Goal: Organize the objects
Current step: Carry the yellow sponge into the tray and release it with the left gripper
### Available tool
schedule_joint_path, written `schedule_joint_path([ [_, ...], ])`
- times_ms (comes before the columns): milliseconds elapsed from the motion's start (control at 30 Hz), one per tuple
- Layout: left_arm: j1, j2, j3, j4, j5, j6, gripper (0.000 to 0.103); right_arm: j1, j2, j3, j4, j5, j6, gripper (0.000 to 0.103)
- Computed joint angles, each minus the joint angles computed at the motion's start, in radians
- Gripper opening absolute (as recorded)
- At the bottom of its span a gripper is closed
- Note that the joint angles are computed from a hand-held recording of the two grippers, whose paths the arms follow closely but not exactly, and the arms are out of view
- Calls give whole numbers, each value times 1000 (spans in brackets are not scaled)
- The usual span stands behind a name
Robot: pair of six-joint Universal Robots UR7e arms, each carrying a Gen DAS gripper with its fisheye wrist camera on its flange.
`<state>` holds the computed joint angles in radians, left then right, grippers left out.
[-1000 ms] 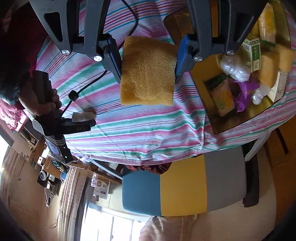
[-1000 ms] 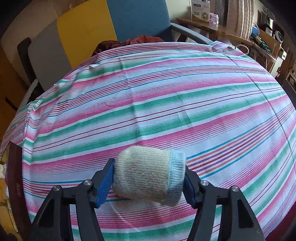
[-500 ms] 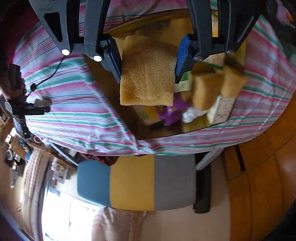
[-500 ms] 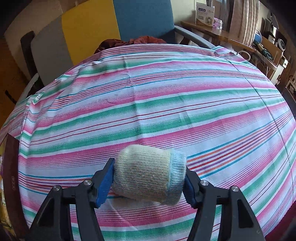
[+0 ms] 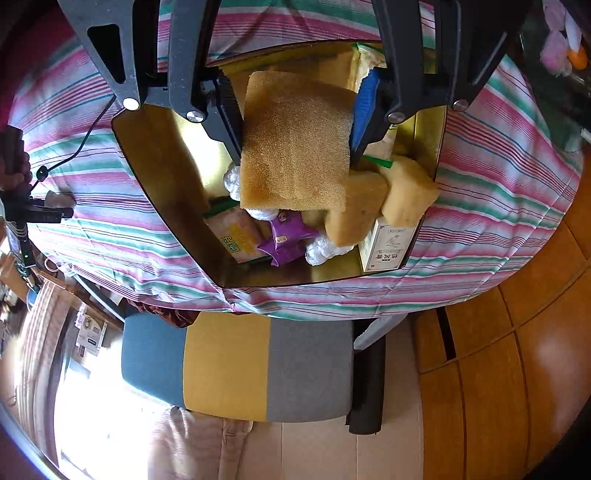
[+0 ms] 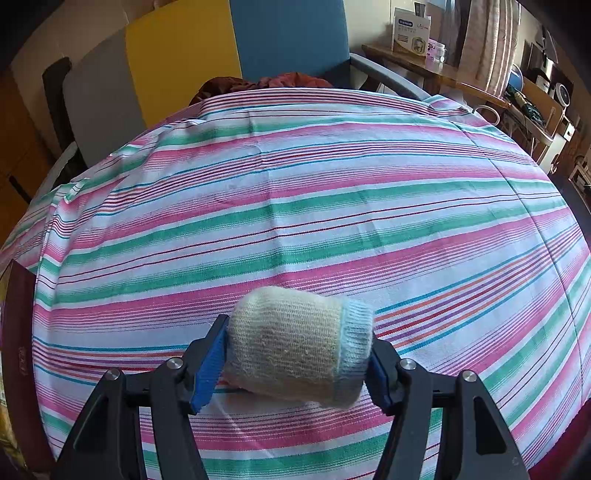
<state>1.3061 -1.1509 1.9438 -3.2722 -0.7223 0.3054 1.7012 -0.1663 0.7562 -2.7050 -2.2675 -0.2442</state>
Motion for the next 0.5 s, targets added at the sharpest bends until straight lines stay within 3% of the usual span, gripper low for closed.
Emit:
schedule_joint_path([
  [300, 24, 26, -25, 62, -26, 1, 53, 0, 1, -1, 3, -2, -1, 66],
  [500, 48, 57, -41, 78, -65, 65, 53, 2, 5, -8, 5, -8, -5, 66],
])
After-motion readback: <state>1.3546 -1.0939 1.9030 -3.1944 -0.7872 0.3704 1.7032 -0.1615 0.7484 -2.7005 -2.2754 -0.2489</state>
